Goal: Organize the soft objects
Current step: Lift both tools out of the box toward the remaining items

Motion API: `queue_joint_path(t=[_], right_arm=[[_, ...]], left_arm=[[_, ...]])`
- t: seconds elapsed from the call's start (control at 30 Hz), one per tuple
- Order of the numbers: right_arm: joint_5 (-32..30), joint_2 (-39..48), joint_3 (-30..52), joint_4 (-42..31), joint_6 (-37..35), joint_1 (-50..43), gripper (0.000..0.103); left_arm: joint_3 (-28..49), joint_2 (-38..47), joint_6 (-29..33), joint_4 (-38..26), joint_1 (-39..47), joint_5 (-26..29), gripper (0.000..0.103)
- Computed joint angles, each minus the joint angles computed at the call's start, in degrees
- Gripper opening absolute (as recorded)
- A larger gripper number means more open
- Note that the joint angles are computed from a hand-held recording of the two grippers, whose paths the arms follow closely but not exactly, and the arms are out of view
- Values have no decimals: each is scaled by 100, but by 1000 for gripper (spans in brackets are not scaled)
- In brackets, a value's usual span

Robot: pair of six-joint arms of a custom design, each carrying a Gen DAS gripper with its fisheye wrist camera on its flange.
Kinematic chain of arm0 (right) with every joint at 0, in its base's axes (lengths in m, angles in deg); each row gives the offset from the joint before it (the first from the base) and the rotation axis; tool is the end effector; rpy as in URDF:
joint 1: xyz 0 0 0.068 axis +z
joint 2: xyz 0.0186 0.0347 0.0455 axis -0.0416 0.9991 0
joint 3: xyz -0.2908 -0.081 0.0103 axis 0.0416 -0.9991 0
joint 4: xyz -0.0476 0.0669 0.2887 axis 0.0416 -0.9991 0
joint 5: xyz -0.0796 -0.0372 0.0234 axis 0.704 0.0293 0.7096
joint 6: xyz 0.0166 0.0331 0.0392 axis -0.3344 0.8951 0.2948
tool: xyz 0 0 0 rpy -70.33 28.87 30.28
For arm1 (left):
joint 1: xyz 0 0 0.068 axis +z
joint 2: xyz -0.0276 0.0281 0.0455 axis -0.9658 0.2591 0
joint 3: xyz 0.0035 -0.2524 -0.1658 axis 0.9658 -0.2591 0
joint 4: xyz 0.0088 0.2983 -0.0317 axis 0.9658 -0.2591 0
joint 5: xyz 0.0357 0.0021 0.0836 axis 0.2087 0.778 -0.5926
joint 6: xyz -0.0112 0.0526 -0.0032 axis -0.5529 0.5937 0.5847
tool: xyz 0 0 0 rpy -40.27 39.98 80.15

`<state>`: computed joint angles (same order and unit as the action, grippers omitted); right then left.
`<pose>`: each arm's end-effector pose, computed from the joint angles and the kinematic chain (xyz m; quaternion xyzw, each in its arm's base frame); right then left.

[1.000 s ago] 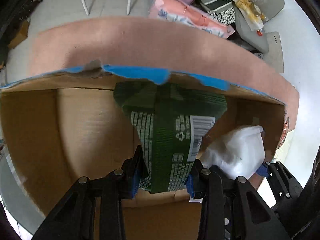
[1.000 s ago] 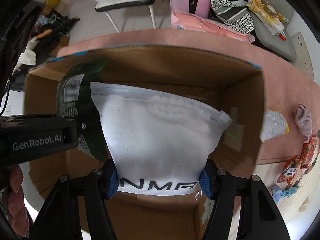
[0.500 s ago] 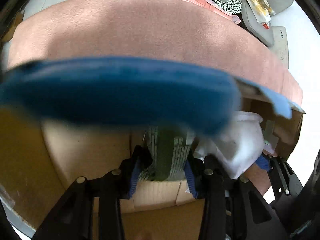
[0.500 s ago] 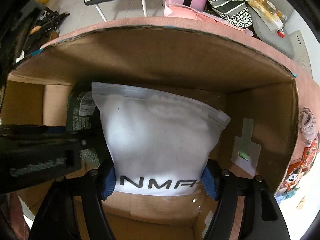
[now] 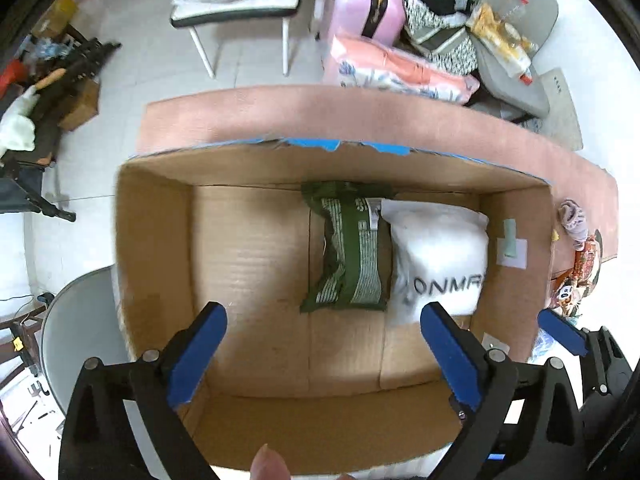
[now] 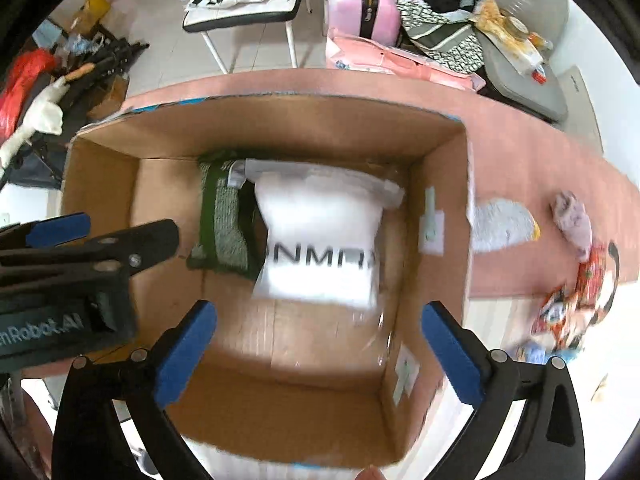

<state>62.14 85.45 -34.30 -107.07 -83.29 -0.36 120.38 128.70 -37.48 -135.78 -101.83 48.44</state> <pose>0.2766 0.0118 0.1934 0.0607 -0.9977 -0.0277 0.0134 0.2880 -0.1492 0.2239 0.0453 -0.9980 0.0359 0.0247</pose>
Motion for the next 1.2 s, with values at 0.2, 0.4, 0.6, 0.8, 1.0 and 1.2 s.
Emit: queue_joint_path(t=[0.2, 0.4, 0.6, 0.8, 1.0, 1.2], right_arm=[[-183, -1245, -535, -225, -127, -315, 103], [-270, -2375, -630, -717, -552, -656, 103], [-603, -3054, -271, -1518, -1206, -1245, 103], [-1411, -3121, 109, -2415, -2154, -2306, 103], [-2031, -2608, 310, -2664, -3601, -4156, 103], [-1844, -403, 1319, -2495, -4129, -6053, 103]], left_arm=[[-619, -1057, -578, -94, -479, -656, 99], [-756, -1798, -1404, -559, -1246, -1174, 99], [-551, -2341, -2234, -1105, -1880, -1450, 99], [-126, -2457, -2940, -1530, -2499, -1675, 99], [1215, -1363, -3165, -2095, -3272, -2581, 99], [2908, 500, -2271, -2068, -3604, -2959, 99]])
